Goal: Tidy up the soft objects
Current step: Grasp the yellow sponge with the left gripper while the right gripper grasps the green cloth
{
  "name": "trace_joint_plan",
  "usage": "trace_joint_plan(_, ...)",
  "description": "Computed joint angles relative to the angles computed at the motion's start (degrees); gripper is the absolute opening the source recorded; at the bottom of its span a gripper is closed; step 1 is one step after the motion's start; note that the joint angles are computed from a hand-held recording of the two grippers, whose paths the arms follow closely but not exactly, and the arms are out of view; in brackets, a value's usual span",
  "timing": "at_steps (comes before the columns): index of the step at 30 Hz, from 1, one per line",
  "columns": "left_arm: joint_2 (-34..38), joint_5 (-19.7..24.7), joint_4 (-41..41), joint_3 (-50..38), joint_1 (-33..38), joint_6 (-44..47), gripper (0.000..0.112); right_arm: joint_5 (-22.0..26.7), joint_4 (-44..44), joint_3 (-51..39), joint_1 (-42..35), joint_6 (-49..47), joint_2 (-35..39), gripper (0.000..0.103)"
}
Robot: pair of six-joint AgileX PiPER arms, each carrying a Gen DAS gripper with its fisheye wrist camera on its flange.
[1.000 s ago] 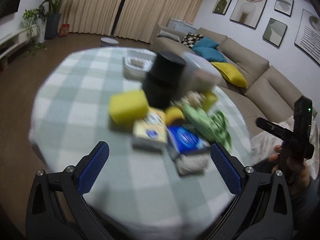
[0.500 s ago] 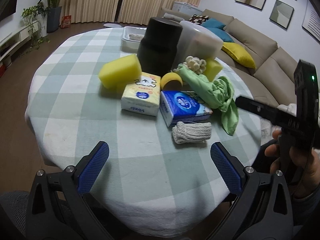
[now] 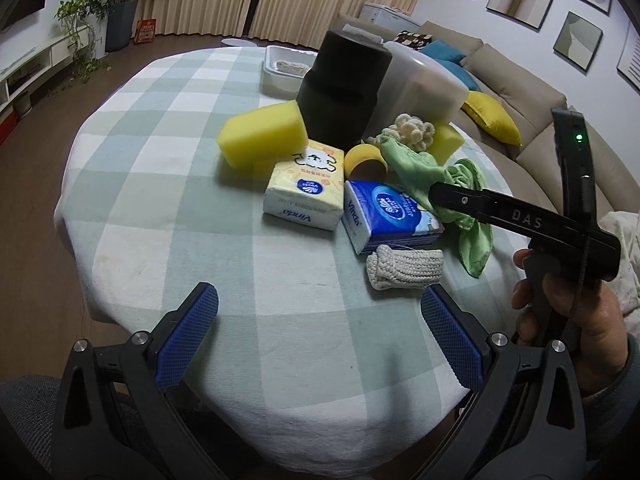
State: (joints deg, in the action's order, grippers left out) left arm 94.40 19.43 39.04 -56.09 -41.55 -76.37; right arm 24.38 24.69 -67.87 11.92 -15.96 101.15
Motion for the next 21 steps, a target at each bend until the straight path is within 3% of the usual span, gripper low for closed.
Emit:
trace_joint_plan(3, 0.5, 0.4, -1.1, -0.5, 0.1, 0.9, 0.103, 1.4, -0.5, -1.6, -0.5, 1.4, 1.9, 0.102)
trace_joint_plan(5, 0.7, 0.7, -3.6, -0.9, 0.4, 3.0, 0.103, 1.5, 1.3, -1.4, -0.8, -0.4, 2.1, 0.094)
trace_joint_plan(7, 1.0, 1.0, -8.5, -1.5, 1.4, 6.8, 0.103, 1.5, 4.8, -0.9, -1.1, -4.4, 1.7, 0.080)
trace_joint_plan(10, 0.7, 1.5, -12.6, -2.7, 3.3, 11.5, 0.103, 0.9, 4.8, 0.0, -0.4, -6.1, 0.8, 0.072)
trace_joint_plan(13, 1.3, 5.7, -11.0, -7.9, 6.0, 14.4, 0.103, 0.7, 6.9, 0.7, -0.8, -8.5, 0.6, 0.070)
trace_joint_plan(16, 7.1, 13.4, -17.6, -18.9, 9.7, 25.4, 0.103, 1.0, 9.5, 0.8, -1.2, -10.8, 0.7, 0.069)
trace_joint_plan(21, 16.4, 18.9, -27.7, -31.4, 14.1, 38.8, 0.103, -0.3, 9.3, 1.8, -0.6, -11.8, 0.1, 0.067)
